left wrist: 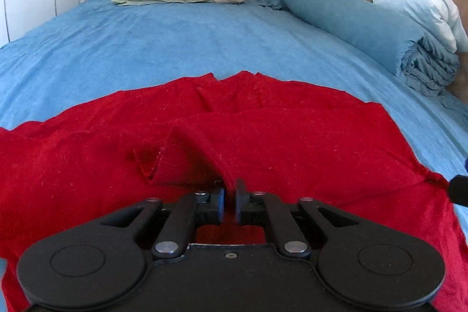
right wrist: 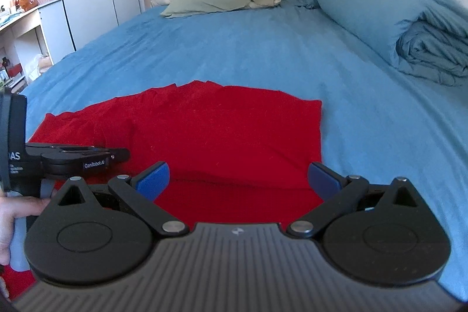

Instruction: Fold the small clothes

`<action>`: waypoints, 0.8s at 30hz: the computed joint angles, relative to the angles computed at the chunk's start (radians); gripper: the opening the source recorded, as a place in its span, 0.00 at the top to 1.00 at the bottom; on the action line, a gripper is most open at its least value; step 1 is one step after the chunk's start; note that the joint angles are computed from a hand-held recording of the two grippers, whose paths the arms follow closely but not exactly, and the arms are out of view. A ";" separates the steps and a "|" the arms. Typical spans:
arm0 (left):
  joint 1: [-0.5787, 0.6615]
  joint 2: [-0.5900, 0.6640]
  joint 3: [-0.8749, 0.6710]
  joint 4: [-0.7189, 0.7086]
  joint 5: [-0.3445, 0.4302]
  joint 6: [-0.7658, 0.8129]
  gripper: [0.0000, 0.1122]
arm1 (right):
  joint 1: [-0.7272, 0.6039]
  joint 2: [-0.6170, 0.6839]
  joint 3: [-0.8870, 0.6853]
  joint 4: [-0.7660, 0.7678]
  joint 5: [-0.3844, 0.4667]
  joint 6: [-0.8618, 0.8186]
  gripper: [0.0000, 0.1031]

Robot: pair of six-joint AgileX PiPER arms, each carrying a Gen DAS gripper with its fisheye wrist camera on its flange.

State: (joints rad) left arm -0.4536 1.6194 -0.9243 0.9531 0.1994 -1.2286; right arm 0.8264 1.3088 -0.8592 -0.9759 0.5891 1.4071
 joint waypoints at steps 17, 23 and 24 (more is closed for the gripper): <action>0.039 -0.281 0.199 -0.296 0.222 0.420 0.08 | 0.005 0.237 -0.328 0.347 -0.090 -0.629 0.00; -0.006 -0.295 0.251 -0.207 0.253 0.352 0.08 | 0.026 0.471 -0.619 0.517 -0.005 -0.978 0.00; 0.006 -0.309 0.269 -0.226 0.234 0.374 0.08 | 0.032 0.513 -0.679 0.542 0.029 -1.042 0.05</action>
